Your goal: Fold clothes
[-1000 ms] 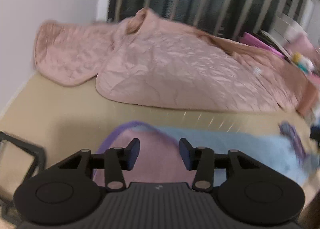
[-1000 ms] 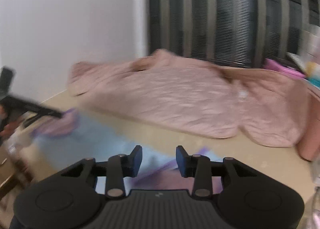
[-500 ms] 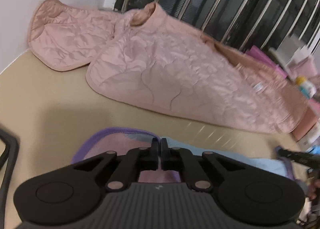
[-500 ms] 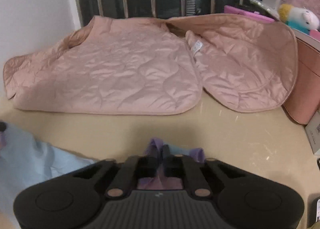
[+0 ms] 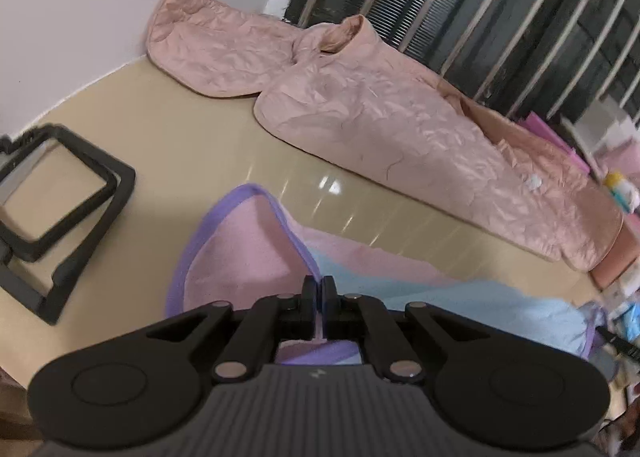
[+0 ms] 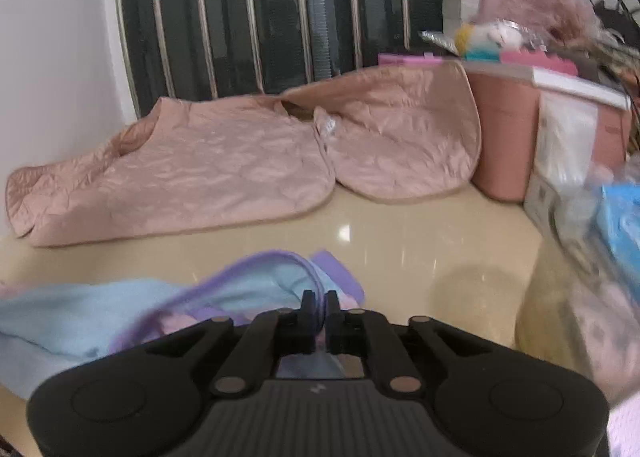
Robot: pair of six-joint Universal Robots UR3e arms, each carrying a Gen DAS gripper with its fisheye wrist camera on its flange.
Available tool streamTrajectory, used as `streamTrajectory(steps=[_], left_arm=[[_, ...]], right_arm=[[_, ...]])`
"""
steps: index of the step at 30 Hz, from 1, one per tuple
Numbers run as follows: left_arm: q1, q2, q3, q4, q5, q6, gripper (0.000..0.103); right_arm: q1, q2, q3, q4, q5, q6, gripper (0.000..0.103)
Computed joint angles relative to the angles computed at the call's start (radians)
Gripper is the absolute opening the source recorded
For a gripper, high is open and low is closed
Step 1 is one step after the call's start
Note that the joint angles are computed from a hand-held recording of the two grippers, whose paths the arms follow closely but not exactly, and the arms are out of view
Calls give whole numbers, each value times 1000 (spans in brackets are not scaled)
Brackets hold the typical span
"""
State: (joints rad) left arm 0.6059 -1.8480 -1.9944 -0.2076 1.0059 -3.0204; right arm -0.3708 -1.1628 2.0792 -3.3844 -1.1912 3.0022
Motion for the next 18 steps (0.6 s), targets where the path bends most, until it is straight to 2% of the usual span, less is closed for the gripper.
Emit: streamTrajectory(steps=[1,2,3,4,6,9,10,11,12,14,15,16,18], left_arm=[[-4,7,-8,16,6,6,17],[1,12,-17,31,-7,7,36],[6,17,-27,45,-20,7,42],[3,15,-21,46,-19,2,43],[-14,-11,22,20,-3,2,43],[-40,-73,108,-18,25,2,43],[-48,-96,138,-28,34,0,32],[-57,-112,168,-39,54,-18,12],[-52,-124,187,-50,32,-18,5],[-42,-152,208,-25,-6,-46,0],[-43,-168,206,23,-1,-83,0],[-45,-184,206,69,6,-120,0],[-50,-202,188,153,26,-168,0]], right_arm=[[-6,-18,29,-27,13,10,17],[-14,-44,64,-52,44,6,21],[-26,-70,93,-70,91,-11,26],[-38,-87,104,-75,144,-25,29],[-34,-88,52,-17,206,-29,30],[59,5,-119,32,68,-8,30],[96,40,-183,65,-8,-17,30],[129,78,-246,100,-80,-27,30],[156,115,-305,133,-140,-39,30],[175,162,-384,214,-186,-37,22],[174,176,-407,249,-183,-36,4],[169,180,-408,263,-172,-38,1],[155,168,-345,179,-158,-19,1]])
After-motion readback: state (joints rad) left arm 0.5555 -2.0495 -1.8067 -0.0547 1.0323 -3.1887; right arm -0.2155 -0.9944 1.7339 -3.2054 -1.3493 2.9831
